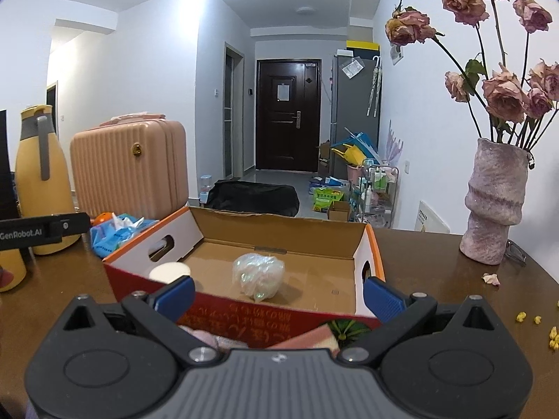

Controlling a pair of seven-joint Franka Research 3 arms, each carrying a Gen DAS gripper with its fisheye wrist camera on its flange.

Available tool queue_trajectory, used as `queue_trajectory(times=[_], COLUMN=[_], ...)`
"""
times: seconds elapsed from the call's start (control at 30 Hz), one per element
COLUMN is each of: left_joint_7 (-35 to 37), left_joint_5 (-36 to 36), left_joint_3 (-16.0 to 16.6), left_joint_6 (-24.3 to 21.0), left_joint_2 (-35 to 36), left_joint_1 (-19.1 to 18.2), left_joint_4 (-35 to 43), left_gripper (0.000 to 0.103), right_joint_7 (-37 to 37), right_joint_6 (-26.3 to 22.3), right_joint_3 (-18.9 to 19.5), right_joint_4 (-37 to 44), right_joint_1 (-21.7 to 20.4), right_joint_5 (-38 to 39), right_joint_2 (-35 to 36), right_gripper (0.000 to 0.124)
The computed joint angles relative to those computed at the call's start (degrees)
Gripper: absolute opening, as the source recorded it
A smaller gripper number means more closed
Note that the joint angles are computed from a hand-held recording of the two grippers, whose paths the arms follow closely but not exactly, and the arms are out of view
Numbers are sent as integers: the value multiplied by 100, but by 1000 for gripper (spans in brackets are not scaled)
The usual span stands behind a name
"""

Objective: Organize soft objects
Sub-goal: 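Move both tools back toward the pile of soft items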

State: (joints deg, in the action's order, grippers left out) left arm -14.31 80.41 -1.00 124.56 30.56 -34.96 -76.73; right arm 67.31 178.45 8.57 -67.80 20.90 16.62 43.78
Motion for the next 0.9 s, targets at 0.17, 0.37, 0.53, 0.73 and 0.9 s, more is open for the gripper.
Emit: queue_trajectory(times=[0.17,0.37,0.53,0.73,0.9], left_joint_7=[-312,-465,-535,-636,-772], left_joint_5=[150,298,385,423,393], left_joint_3=[-92,-294,-442,-589,-709], left_joint_6=[-49,-188,-277,-394,-509], left_joint_2=[-329,-519,-649,-780,-921], left_joint_1=[-45,-41,-58,-100,-113], left_joint_4=[-517,-828,-1070,-1311,-1544], left_gripper=[103,103,103,103,103], right_joint_7=[-238,-456,-399,-139,121], right_joint_6=[481,879,1148,1330,1565], right_joint_3=[341,907,1033,1103,1458], right_joint_4=[-784,-1501,-2057,-2645,-3138], right_joint_1=[-250,-683,-820,-959,-1334], right_joint_5=[77,52,-19,-181,-554], right_joint_2=[-378,-707,-975,-1266,-1456], right_gripper=[103,103,103,103,103])
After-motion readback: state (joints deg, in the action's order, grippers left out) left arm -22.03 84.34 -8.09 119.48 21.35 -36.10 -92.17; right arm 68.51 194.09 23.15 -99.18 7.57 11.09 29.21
